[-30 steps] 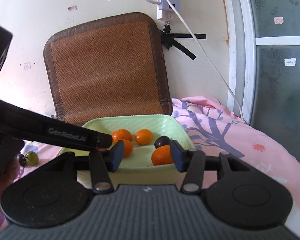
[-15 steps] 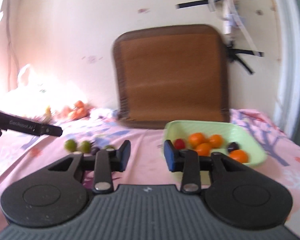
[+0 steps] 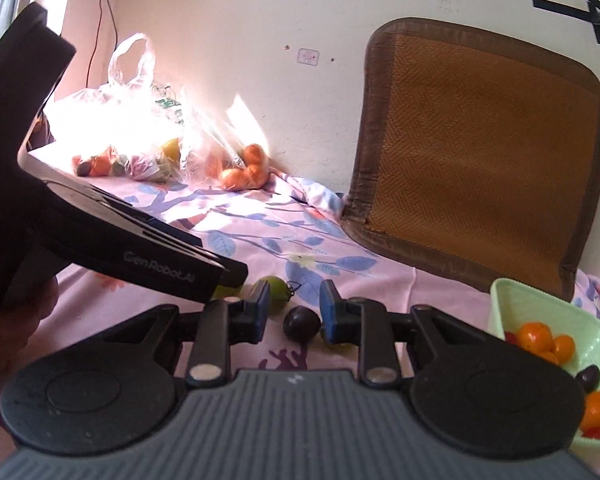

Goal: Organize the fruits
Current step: 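Grasp a green tomato with the left tool while the right tool grasps another, then set both green tomatoes down on the sheet and open both tools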

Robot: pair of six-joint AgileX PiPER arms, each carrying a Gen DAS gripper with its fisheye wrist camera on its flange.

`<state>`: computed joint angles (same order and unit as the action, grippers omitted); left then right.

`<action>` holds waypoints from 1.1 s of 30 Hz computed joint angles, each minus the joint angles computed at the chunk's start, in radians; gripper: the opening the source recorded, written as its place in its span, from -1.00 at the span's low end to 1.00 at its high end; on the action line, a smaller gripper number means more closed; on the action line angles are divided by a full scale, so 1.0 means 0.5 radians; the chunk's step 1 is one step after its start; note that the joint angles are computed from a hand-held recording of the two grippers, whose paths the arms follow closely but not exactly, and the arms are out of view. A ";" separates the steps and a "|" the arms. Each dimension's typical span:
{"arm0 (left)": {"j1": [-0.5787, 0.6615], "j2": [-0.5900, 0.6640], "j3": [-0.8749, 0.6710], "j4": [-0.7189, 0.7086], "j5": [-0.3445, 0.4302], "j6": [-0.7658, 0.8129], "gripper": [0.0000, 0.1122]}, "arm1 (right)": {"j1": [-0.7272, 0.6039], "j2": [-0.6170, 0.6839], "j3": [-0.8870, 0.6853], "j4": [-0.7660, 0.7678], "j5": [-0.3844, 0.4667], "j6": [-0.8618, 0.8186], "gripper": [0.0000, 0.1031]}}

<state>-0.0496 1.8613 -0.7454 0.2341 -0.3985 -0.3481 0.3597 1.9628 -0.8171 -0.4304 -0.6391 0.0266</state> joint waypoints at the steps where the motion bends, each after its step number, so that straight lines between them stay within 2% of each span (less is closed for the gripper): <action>1: 0.013 0.010 -0.007 0.088 0.004 -0.069 -0.47 | 0.003 0.012 -0.023 -0.030 0.025 0.006 -0.42; 2: 0.033 0.011 -0.003 0.171 -0.008 -0.147 -0.48 | 0.005 0.021 -0.038 -0.056 0.047 0.001 -0.42; 5: 0.050 -0.043 0.052 0.043 -0.009 -0.036 -0.49 | 0.024 0.051 -0.082 -0.071 0.081 -0.032 -0.42; 8: 0.124 -0.155 0.178 0.125 -0.049 -0.131 -0.49 | 0.032 0.081 -0.154 -0.131 0.135 0.037 -0.40; 13: 0.183 -0.314 0.419 0.165 -0.145 -0.190 -0.49 | 0.075 0.190 -0.384 -0.282 0.341 0.215 -0.33; 15: 0.173 -0.346 0.467 0.146 -0.141 -0.185 -0.49 | 0.110 0.239 -0.464 -0.243 0.436 0.205 -0.35; 16: 0.158 -0.366 0.489 0.120 -0.138 -0.168 -0.49 | 0.122 0.241 -0.457 -0.164 0.423 0.138 -0.40; 18: 0.136 -0.410 0.538 0.124 -0.159 -0.173 -0.49 | 0.096 0.177 -0.345 -0.217 0.280 0.218 -0.41; 20: 0.084 -0.449 0.570 0.144 -0.163 -0.203 -0.49 | 0.077 0.052 -0.127 -0.126 0.083 0.111 -0.41; 25: -0.258 -0.463 0.596 0.041 -0.159 -0.123 -0.49 | -0.131 -0.238 0.517 0.042 -0.374 -0.059 -0.40; 29: -0.638 -0.380 0.513 -0.197 -0.140 0.079 -0.49 | -0.485 -0.339 0.879 0.010 -0.563 0.045 -0.40; 33: -0.938 -0.277 0.371 -0.468 -0.096 0.312 -0.49 | -0.827 -0.338 1.082 -0.051 -0.719 0.038 -0.40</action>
<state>-0.5187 1.7228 -0.5597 0.0001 -0.4466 -0.1921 -0.0538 1.7936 -0.2759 -0.4558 -0.9986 0.0458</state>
